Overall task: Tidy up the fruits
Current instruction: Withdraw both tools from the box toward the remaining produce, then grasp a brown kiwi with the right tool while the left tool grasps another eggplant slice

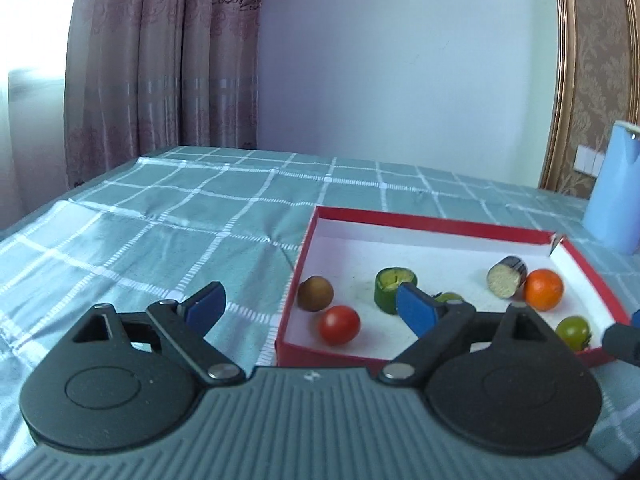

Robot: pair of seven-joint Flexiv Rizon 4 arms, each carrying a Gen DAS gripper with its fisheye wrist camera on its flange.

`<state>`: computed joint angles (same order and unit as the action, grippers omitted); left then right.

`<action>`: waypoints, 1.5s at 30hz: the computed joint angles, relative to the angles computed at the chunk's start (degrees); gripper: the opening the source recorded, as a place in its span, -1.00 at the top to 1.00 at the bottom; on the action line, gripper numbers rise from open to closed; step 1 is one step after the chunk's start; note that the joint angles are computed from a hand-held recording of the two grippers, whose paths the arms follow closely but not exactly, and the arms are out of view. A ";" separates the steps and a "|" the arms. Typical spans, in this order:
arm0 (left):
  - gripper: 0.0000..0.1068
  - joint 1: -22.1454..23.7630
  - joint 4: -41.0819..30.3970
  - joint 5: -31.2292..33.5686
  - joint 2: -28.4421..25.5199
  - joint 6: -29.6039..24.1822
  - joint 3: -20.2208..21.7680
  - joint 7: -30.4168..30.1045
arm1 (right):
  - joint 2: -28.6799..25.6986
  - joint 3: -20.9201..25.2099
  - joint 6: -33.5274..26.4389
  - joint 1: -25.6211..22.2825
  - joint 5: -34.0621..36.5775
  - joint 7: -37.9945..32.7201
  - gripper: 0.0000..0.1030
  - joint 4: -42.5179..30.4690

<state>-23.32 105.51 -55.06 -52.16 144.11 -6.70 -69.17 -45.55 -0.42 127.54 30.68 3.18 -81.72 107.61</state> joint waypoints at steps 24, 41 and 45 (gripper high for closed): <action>-0.90 -0.85 -1.60 -3.32 -0.65 -1.86 -0.42 5.14 | 1.97 2.89 -6.68 0.79 -5.75 -0.50 -0.49 3.71; -0.90 -0.55 -0.48 -2.16 -0.04 -1.85 -0.25 2.84 | 2.16 -3.77 -11.79 7.54 -3.14 -2.05 0.48 2.69; -0.90 0.03 1.41 0.39 0.70 -1.40 -0.32 0.14 | 2.31 -6.21 -10.01 9.19 -0.14 -2.76 0.48 3.55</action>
